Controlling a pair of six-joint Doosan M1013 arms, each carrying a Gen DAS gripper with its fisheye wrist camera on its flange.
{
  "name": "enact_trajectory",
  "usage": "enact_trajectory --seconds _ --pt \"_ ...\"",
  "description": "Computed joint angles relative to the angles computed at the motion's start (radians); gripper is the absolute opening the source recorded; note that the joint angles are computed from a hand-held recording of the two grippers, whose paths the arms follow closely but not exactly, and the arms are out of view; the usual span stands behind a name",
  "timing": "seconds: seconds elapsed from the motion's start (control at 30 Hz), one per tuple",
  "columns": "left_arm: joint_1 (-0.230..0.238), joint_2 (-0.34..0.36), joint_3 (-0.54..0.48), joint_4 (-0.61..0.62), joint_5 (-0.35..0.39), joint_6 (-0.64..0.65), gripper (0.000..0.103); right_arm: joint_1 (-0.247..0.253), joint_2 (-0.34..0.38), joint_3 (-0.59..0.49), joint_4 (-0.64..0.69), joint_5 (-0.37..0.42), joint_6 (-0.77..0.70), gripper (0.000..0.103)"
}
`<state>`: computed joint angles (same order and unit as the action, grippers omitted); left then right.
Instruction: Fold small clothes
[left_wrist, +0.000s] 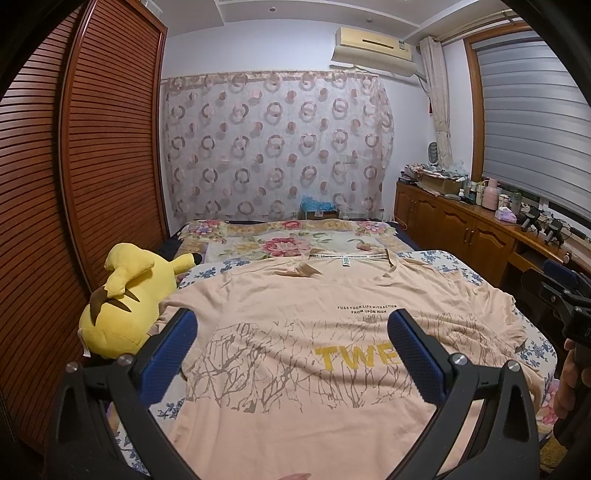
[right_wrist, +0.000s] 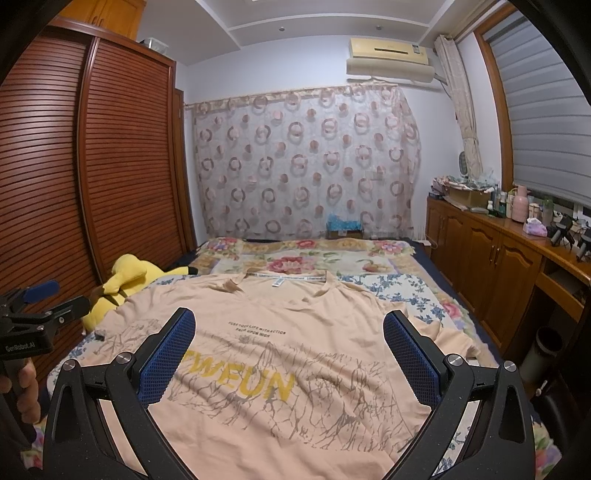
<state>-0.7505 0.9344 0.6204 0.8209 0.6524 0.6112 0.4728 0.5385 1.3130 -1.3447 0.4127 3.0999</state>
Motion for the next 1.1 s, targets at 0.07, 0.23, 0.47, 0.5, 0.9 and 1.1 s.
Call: enact_trajectory --seconds 0.07,0.23,0.47,0.5,0.9,1.1 --pt "0.0 0.0 0.0 -0.001 -0.001 0.001 0.103 0.0 0.0 0.0 0.003 -0.001 -0.002 0.103" --pt "0.001 0.0 0.0 -0.001 -0.001 0.002 0.103 0.0 0.0 0.0 -0.001 -0.001 0.002 0.103" --pt "0.001 -0.001 0.001 0.0 -0.001 0.002 0.103 0.0 -0.001 0.001 -0.003 -0.001 0.004 0.103" --pt "0.001 -0.001 0.001 0.0 -0.001 0.002 0.103 0.0 -0.001 0.001 -0.004 -0.001 0.005 0.103" --pt "0.0 -0.001 -0.001 0.0 -0.001 0.004 0.103 -0.001 -0.001 0.005 -0.017 -0.003 0.018 0.103" --pt "0.0 -0.002 0.001 0.001 -0.002 0.003 0.103 -0.001 -0.001 0.007 -0.022 -0.004 0.022 0.103"
